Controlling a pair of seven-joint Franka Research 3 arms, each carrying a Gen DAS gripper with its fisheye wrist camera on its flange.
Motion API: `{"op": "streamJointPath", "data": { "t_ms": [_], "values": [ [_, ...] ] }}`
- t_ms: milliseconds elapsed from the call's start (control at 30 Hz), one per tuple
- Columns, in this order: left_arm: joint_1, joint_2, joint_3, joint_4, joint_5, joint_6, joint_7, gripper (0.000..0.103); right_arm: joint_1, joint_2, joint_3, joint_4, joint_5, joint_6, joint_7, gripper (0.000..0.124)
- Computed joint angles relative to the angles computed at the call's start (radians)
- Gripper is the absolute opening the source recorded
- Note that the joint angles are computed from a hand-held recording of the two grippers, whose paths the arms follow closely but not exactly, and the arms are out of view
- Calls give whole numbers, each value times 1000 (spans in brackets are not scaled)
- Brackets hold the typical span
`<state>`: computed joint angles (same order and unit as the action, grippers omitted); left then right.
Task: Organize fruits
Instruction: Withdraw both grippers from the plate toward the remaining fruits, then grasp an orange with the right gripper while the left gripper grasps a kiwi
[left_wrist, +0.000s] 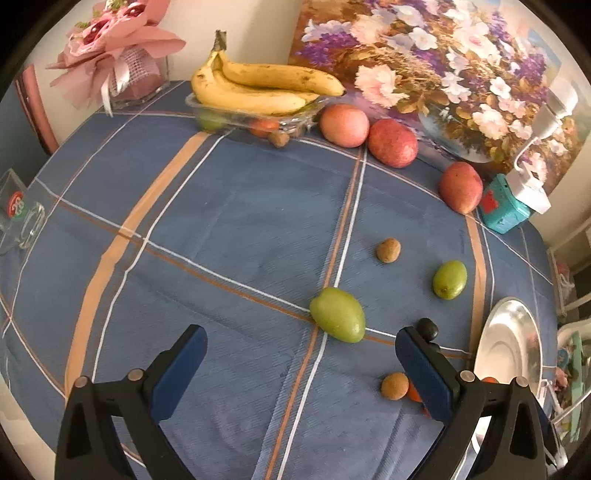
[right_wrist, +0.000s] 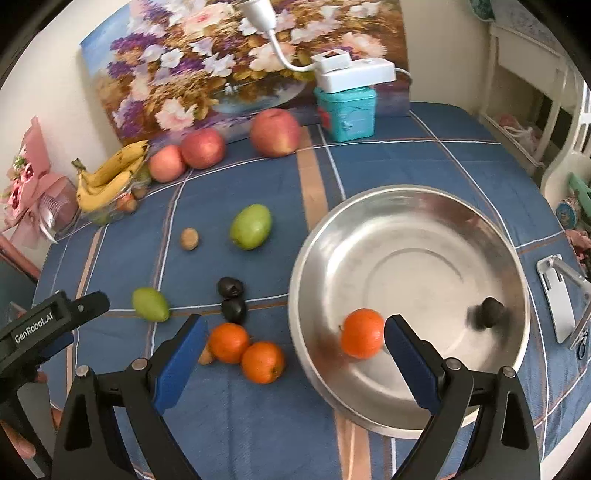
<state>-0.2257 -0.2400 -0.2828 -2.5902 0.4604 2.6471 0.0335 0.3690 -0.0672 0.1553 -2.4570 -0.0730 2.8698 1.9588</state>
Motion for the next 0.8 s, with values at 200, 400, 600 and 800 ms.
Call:
{"op": "streamJointPath", "data": {
  "t_ms": [200, 400, 600, 800],
  "values": [
    [-3, 0, 12, -7, -26, 43, 23, 103, 27, 2, -9, -7, 120, 27, -98, 96],
    [-9, 11, 11, 12, -35, 30, 65, 102, 49, 2, -8, 2, 238, 11, -195, 95],
    [-46, 67, 42, 11, -173, 115, 160, 98, 57, 27, -8, 25, 304, -51, -247, 69],
    [-72, 138, 49, 26, -321, 166, 256, 87, 65, 57, -3, 49, 300, -116, -261, 56]
  ]
}}
